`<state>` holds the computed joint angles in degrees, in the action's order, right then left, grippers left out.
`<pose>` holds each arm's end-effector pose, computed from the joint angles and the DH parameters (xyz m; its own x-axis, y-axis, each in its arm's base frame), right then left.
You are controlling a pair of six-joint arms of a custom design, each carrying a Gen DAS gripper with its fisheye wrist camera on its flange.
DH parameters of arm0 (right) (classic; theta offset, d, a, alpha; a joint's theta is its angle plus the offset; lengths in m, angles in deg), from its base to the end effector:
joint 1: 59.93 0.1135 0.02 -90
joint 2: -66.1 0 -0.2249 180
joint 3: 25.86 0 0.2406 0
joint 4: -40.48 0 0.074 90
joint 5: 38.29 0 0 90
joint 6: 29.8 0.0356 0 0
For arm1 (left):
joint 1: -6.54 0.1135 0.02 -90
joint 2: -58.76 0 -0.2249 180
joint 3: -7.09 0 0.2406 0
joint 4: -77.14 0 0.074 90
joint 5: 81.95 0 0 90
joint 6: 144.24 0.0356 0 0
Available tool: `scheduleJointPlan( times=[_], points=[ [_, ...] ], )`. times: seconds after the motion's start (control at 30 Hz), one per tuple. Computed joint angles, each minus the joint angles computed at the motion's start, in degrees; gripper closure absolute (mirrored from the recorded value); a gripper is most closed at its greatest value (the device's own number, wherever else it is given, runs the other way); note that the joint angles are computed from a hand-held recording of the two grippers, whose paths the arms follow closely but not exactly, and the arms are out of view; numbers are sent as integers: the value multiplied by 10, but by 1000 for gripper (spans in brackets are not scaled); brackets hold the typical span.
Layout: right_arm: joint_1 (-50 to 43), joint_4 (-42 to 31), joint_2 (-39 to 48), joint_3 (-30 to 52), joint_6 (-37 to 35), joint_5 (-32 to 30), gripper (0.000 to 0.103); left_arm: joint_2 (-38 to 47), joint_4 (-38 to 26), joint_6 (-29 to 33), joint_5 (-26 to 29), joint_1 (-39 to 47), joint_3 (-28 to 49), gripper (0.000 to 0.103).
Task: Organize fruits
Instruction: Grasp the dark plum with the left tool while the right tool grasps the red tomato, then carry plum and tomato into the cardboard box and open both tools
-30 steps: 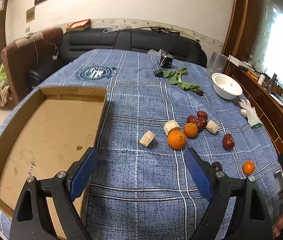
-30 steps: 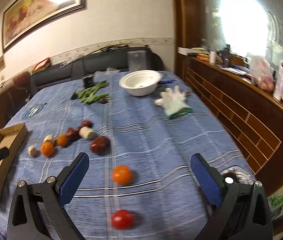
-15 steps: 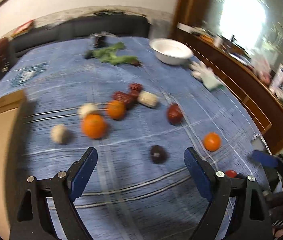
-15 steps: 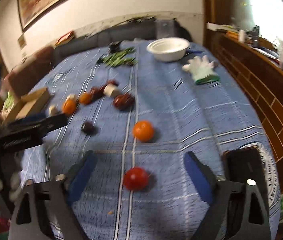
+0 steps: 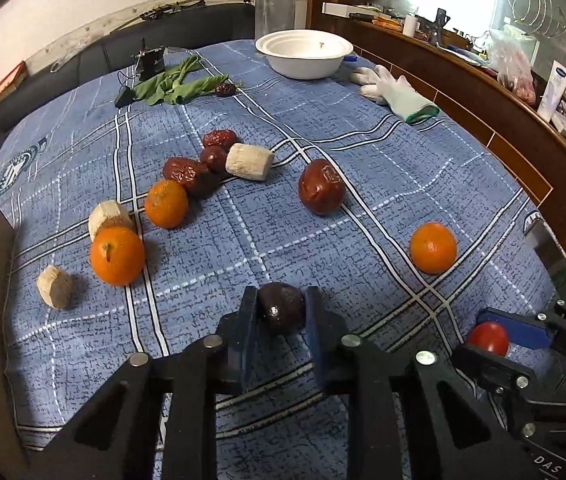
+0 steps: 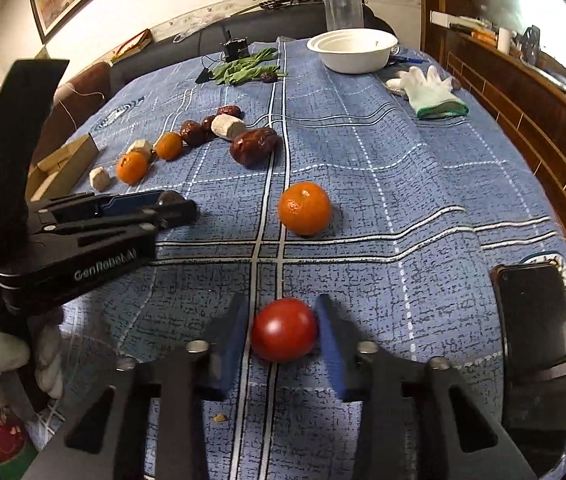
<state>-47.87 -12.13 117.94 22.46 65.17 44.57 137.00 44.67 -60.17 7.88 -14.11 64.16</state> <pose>0.1772 0.0424 0.1848 -0.8328 -0.0900 -0.5463 -0.2037 0.9673 0.1511 0.2466 -0.0928 0.1585 -0.7858 0.1857 -0.5899 0.2713 0.9607 -0.0589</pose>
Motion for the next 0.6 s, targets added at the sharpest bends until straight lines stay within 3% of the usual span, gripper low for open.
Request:
scheduleJointPlan(
  times=[0.2,0.37,0.5,0.6],
  points=[
    [19,-23,-18,12,8,13,69,-66,-20,-6,54,50,-31,82],
    [73,-46,-27,50,33,40,69,-192,-87,15,100,128,-62,82],
    [165,-47,3,116,62,72,68,-297,-182,76,176,272,-56,81],
    [236,-31,42,170,84,87,68,-310,-245,159,256,431,-18,81]
  ],
)
